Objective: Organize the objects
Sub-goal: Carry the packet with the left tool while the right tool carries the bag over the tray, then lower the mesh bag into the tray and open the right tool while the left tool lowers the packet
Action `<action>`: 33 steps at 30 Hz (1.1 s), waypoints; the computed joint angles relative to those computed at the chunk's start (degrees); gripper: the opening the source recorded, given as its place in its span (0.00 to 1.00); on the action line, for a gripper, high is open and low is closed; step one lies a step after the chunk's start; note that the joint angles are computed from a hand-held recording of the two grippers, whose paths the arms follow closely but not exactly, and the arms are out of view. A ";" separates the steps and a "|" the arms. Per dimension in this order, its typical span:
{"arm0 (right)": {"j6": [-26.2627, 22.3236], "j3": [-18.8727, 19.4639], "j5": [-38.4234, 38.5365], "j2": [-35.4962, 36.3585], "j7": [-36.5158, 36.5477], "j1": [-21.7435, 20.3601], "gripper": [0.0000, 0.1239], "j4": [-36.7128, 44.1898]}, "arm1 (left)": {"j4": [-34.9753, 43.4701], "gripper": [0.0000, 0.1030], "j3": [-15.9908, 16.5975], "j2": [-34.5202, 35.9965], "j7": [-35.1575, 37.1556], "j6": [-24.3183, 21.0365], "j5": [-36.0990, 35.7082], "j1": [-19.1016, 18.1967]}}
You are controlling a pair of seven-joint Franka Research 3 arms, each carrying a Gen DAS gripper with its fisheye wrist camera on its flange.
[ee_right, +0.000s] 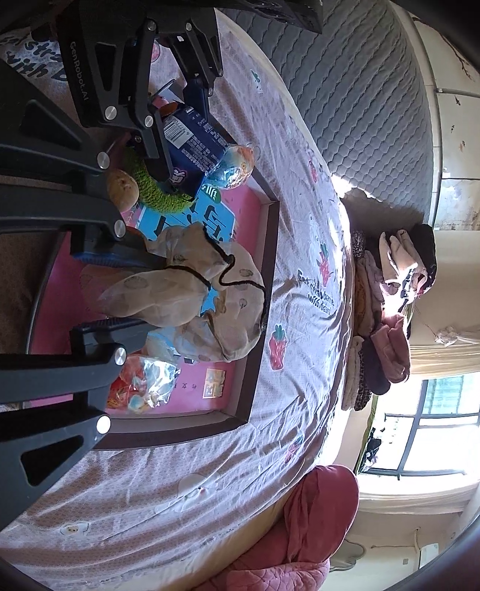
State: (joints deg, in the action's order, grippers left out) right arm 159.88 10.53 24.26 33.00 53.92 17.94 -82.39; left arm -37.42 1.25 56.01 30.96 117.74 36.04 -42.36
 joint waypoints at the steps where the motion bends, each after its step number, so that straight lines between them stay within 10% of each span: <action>1: -0.48 0.11 0.20 0.12 0.06 -0.16 0.20 0.24 | 1.15 0.52 -0.08 0.70 0.49 -0.52 -0.23 0.00; 33: -0.07 -0.90 0.11 -0.52 4.04 0.01 0.36 0.80 | -4.67 0.59 0.67 -2.69 -4.09 1.84 2.19 -0.02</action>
